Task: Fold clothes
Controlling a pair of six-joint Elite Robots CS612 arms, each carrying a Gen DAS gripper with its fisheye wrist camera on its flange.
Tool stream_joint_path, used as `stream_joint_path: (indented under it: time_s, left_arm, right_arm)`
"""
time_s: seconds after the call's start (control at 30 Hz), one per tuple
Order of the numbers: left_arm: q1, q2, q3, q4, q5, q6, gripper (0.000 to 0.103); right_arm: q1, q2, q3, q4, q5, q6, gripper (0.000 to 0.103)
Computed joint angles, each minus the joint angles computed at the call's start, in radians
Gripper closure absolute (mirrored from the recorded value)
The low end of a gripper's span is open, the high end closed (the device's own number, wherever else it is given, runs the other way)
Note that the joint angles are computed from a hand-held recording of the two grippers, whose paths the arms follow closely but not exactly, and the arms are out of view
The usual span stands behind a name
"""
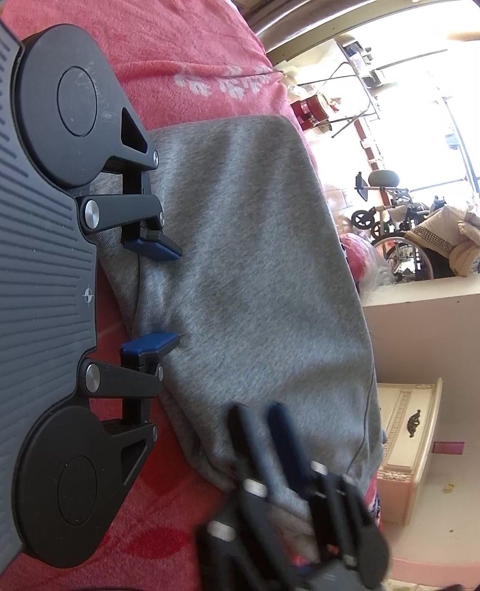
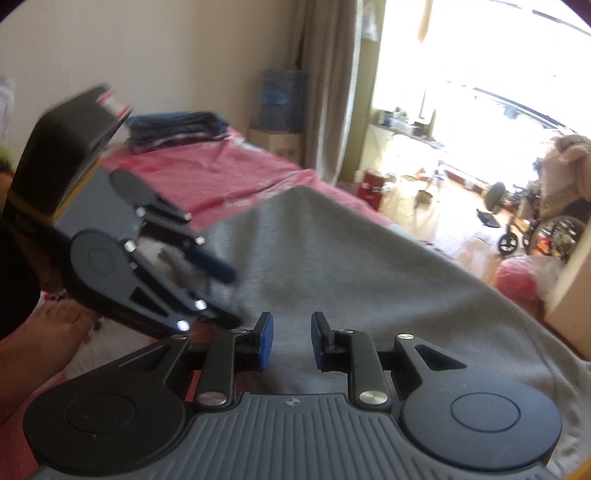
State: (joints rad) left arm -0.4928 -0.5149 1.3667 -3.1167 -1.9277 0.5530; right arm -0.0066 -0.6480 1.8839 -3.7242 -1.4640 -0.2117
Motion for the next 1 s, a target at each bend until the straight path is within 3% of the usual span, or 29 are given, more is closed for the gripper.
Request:
stream_joint_path:
  time_s: [0.1,0.17,0.37,0.5,0.6,0.7,0.77,0.8,0.87,1.0]
  left_arm:
    - [0.004,0.001,-0.004,0.011,-0.018,-0.002,0.059]
    - [0.01,0.0,-0.005,0.012,-0.038,-0.012,0.059]
    - [0.039,-0.013,0.007,-0.029,-0.102,-0.018,0.059]
    - [0.041,-0.016,-0.015,0.12,0.016,-0.012,0.06]
    - [0.061,-0.015,-0.03,0.154,-0.022,-0.059,0.061]
    - [0.065,-0.019,-0.042,0.195,0.008,-0.08,0.061]
    - [0.068,-0.015,-0.068,0.282,0.05,-0.109,0.063]
    - [0.078,-0.013,-0.076,0.29,0.031,-0.133,0.065]
    - [0.092,-0.014,-0.086,0.289,0.001,-0.164,0.064]
    - [0.094,-0.024,-0.082,0.207,-0.052,-0.107,0.063]
  right_arm:
    - [0.003,0.022,-0.026,0.103,0.004,-0.021,0.079]
    - [0.003,0.041,-0.024,0.049,0.006,-0.05,0.078]
    - [-0.001,0.031,-0.022,0.075,0.015,-0.017,0.078]
    - [0.002,0.031,-0.023,0.073,0.014,-0.016,0.078]
    - [0.002,0.031,-0.024,0.075,0.014,-0.017,0.078]
    - [0.002,0.034,-0.026,0.073,0.013,-0.015,0.078]
    - [0.001,0.034,-0.026,0.072,0.015,-0.015,0.078]
    - [0.001,0.035,-0.026,0.071,0.016,-0.015,0.078]
    - [0.002,0.035,-0.026,0.07,0.015,-0.015,0.078]
    - [0.003,0.036,-0.025,0.067,0.013,-0.016,0.078]
